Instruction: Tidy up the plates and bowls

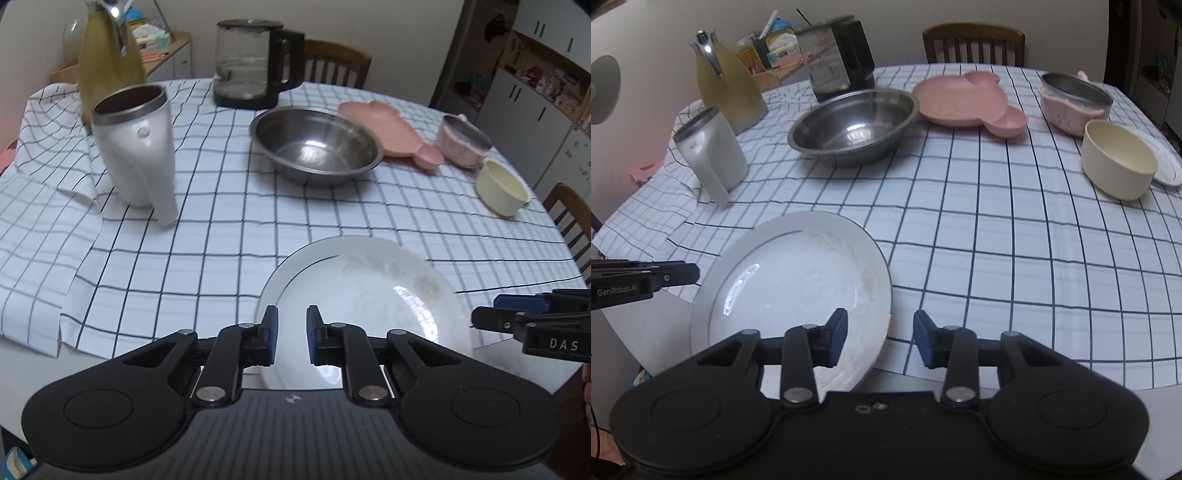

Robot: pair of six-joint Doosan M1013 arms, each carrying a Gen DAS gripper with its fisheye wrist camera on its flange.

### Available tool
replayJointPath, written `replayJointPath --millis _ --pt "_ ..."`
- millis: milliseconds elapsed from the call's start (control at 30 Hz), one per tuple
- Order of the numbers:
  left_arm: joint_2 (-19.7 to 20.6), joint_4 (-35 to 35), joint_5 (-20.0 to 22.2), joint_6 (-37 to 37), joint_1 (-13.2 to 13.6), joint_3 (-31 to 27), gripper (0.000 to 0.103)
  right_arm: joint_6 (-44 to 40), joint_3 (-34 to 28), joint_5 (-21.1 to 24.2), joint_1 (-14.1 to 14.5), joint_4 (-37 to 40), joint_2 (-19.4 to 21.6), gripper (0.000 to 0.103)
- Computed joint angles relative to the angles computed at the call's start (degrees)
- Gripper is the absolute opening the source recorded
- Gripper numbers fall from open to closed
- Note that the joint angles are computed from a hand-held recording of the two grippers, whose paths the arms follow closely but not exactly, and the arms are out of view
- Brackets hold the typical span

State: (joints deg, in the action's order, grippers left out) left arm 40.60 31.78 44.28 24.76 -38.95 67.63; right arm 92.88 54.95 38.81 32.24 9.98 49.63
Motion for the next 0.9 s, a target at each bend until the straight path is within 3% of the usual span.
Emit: replayJointPath --millis 133,200,267,333,467,600,733,900 --pt "-0.48 0.60 -2.92 0.77 -0.20 -0.08 0.017 0.29 1.53 -2.41 0.20 -0.17 -1.43 0.053" --pt "-0.62 1.07 -4.26 0.80 -0.32 -0.15 0.028 0.84 2.45 -3.76 0.29 -0.79 -2.21 0.057" --pt "-0.72 2.94 -5.36 -0.25 -0.63 -0.20 0.057 1.64 3.39 -5.13 0.37 -1.62 -2.99 0.065" --pt "-0.90 5.59 -6.89 -1.96 -0.96 -0.02 0.070 2.64 4.48 -6.66 0.45 -2.91 -3.83 0.067" --pt "-0.33 5.46 -7.75 0.29 -1.30 -1.82 0.070 5.96 6.26 -9.01 0.45 -6.67 -5.24 0.076" --pt "0.82 5.91 -7.44 1.77 -1.84 -4.34 0.077 9.53 8.02 -11.74 0.28 -11.63 -6.61 0.086" --pt "2.78 5.93 -6.47 3.16 -2.30 -8.30 0.079 8.62 9.35 -14.27 -0.62 -12.47 -7.75 0.101" --pt "7.43 2.30 -3.35 5.78 -2.81 -17.07 0.079 2.67 9.52 -15.20 -2.90 -7.84 -8.17 0.103"
